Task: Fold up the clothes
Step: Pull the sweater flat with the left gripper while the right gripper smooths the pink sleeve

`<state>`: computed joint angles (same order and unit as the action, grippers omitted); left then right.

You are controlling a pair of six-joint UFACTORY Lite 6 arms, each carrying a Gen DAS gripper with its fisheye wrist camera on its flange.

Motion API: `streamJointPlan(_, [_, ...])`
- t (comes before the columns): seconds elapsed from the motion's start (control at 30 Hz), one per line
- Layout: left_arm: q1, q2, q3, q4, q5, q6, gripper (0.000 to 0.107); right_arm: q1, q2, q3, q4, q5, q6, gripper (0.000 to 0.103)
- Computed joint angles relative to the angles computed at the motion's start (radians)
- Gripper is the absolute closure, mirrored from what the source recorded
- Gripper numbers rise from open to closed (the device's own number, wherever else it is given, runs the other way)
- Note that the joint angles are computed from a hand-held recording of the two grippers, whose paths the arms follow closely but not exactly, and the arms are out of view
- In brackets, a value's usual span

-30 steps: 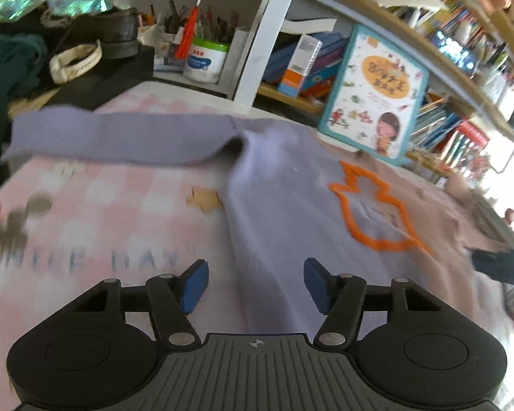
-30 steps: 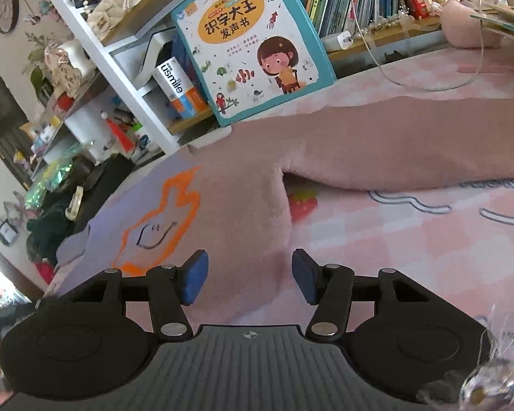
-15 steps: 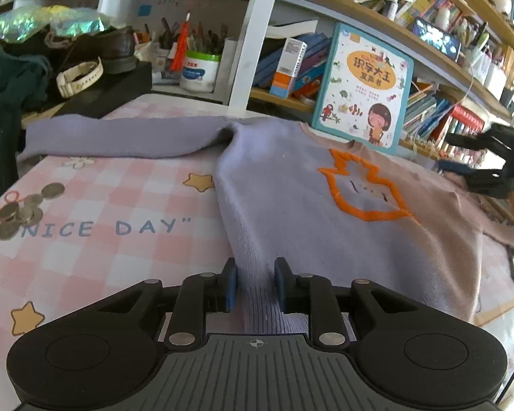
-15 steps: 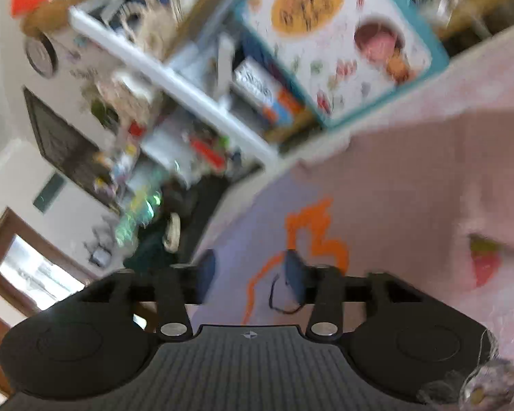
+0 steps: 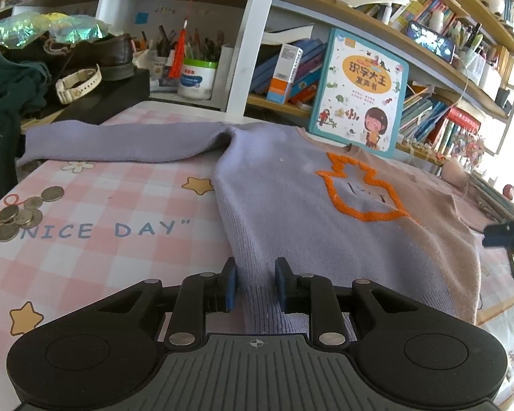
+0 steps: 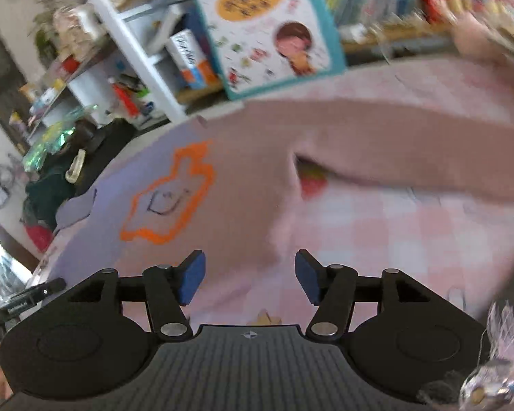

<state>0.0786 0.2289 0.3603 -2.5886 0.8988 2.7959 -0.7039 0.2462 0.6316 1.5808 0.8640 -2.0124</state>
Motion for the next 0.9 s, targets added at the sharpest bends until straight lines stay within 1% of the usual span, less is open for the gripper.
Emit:
streamJointPlan(0.07, [-0.005, -0.001, -0.002, -0.009, 0.0, 0.008, 0.084, -0.015, 0.079, 0.034, -0.037, 0.058, 0.066, 0.048])
streamJointPlan(0.1, [-0.003, -0.001, -0.002, -0.007, 0.0, 0.007, 0.084, -0.005, 0.121, 0.062, -0.059, 0.09, 0.126, 0.051])
streamJointPlan(0.17, [-0.007, -0.004, -0.004, -0.011, 0.0, 0.005, 0.084, 0.01, 0.214, 0.121, -0.122, 0.185, 0.236, 0.051])
streamJointPlan(0.2, [-0.007, -0.003, -0.004, -0.009, 0.001, 0.002, 0.084, 0.033, 0.239, 0.136, -0.126, 0.208, 0.27, 0.051])
streamJointPlan(0.3, [0.009, 0.002, 0.002, 0.018, 0.004, -0.009, 0.084, 0.134, 0.196, 0.125, -0.038, 0.196, 0.277, 0.051])
streamJointPlan(0.4, [0.026, 0.009, 0.009, 0.049, 0.007, -0.027, 0.083, 0.232, 0.132, 0.145, 0.072, 0.236, 0.278, 0.05])
streamJointPlan(0.47, [0.031, 0.01, 0.01, 0.056, 0.008, -0.032, 0.083, 0.341, 0.116, 0.197, 0.168, 0.207, 0.266, 0.05])
streamJointPlan(0.53, [0.031, 0.01, 0.009, 0.057, 0.009, -0.034, 0.083, 0.45, 0.181, 0.326, 0.193, 0.152, 0.304, 0.05])
streamJointPlan(0.63, [0.029, 0.008, 0.009, 0.054, 0.007, -0.042, 0.083, 0.587, 0.297, 0.528, 0.165, -0.03, 0.424, 0.052])
streamJointPlan(0.67, [0.028, 0.008, 0.008, 0.051, 0.01, -0.041, 0.083, 0.602, 0.303, 0.543, 0.16, -0.056, 0.429, 0.052])
streamJointPlan(0.73, [0.033, 0.019, 0.005, 0.051, 0.031, -0.037, 0.083, 0.578, 0.266, 0.487, 0.185, -0.002, 0.366, 0.052])
streamJointPlan(0.8, [0.041, 0.029, 0.005, 0.059, 0.048, -0.037, 0.083, 0.515, 0.182, 0.374, 0.183, 0.062, 0.292, 0.05])
streamJointPlan(0.87, [0.048, 0.031, 0.009, 0.073, 0.044, -0.042, 0.083, 0.436, 0.084, 0.256, 0.149, 0.076, 0.235, 0.049])
streamJointPlan(0.9, [0.049, 0.029, 0.01, 0.077, 0.04, -0.043, 0.083, 0.406, 0.04, 0.205, 0.13, 0.064, 0.221, 0.049])
